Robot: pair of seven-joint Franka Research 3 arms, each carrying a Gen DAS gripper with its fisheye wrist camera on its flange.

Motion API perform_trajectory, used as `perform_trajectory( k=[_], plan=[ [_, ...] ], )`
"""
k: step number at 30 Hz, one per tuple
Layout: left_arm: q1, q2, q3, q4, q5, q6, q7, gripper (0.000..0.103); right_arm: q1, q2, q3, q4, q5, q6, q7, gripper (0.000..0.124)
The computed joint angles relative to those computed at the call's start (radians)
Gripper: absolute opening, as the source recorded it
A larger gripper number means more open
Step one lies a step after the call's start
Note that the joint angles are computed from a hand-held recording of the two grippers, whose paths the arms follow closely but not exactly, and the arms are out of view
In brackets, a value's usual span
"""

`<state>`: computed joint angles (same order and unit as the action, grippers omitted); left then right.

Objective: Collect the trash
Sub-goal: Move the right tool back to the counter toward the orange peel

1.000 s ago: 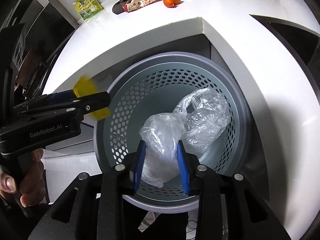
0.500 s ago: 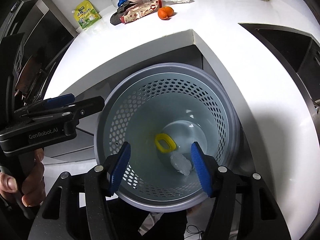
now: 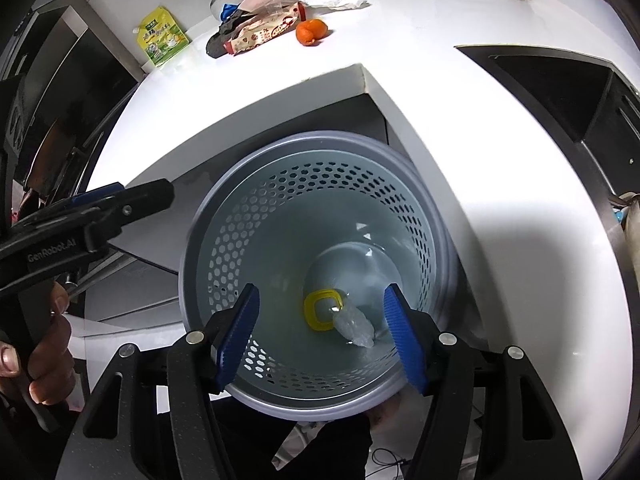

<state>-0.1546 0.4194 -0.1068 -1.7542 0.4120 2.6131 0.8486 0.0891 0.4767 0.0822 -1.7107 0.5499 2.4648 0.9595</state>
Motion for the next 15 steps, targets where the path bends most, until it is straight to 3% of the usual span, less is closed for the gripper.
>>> perform_trajectory(
  k=[15],
  plan=[
    [0.003, -0.055, 0.042, -0.015, 0.099, 0.022, -0.076, 0.092, 0.014, 0.024, 0.005, 0.081, -0.012, 0.066, 0.027, 0.074]
  ],
)
